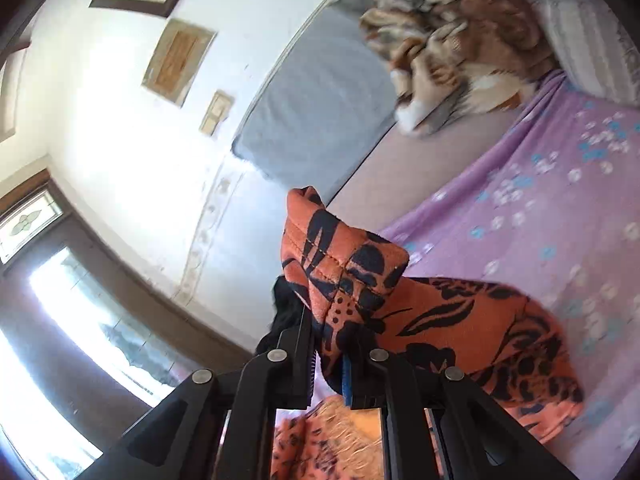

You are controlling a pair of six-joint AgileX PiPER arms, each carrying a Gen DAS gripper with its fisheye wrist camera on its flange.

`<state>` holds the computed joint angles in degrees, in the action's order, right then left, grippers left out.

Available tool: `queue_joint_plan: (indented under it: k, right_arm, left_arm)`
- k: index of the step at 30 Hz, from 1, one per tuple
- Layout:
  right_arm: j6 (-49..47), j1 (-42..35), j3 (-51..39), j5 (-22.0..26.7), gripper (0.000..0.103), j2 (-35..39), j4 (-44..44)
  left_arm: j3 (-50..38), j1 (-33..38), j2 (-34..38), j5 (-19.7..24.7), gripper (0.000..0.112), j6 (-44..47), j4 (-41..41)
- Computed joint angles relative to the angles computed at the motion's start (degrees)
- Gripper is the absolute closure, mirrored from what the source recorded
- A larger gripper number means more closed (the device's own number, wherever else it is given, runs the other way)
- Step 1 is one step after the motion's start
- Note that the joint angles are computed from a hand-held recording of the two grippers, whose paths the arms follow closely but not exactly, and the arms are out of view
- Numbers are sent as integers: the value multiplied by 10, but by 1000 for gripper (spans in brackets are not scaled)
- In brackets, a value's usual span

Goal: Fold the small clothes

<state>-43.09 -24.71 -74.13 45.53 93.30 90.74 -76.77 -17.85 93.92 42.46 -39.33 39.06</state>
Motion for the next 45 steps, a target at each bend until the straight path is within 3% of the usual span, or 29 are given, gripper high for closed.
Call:
queue_joint_plan:
  k: [2, 5, 7, 8, 9, 12, 18, 24, 28, 31, 34, 39, 45]
  right_arm:
    - [-10, 77, 2, -32, 93, 7, 29]
    - [41, 170, -46, -30, 87, 63, 39]
    - [123, 213, -93, -32, 55, 90, -24]
    - [130, 224, -105, -33, 20, 97, -21]
    - [114, 232, -95, -43, 12, 87, -1]
    - [90, 238, -71, -66, 12, 40, -58]
    - [229, 207, 29, -101, 18, -70, -367]
    - [162, 102, 146, -119, 40, -87, -342]
    - [206, 92, 132, -133, 40, -26, -406]
    - [190, 99, 110, -160, 40, 7, -408]
    - [276, 115, 56, -109, 40, 75, -503]
    - [224, 110, 77, -136, 40, 33, -437]
    - [224, 122, 74, -133, 40, 42, -430]
  left_arm:
    - [-6, 33, 0, 8, 9, -25, 12]
    - [-20, 94, 3, 5, 9, -36, -2]
    - [-22, 129, 6, 1, 9, -47, -7]
    - [-28, 146, 9, 0, 9, -42, -19]
    - [-25, 162, 8, -6, 9, -37, -30]
    - [-18, 192, 8, -11, 9, -36, -52]
    - [-15, 183, 8, -20, 9, -19, -89]
    - [-28, 160, 26, -8, 9, -12, -70]
    - [-60, 203, 60, -7, 9, -17, -85]
    - [-107, 258, 101, -24, 9, 52, -191]
    - [-162, 307, 153, -24, 9, 122, -306]
    - [-266, 374, 231, 6, 9, 250, -523]
    - [-379, 436, 328, 22, 13, 273, -625]
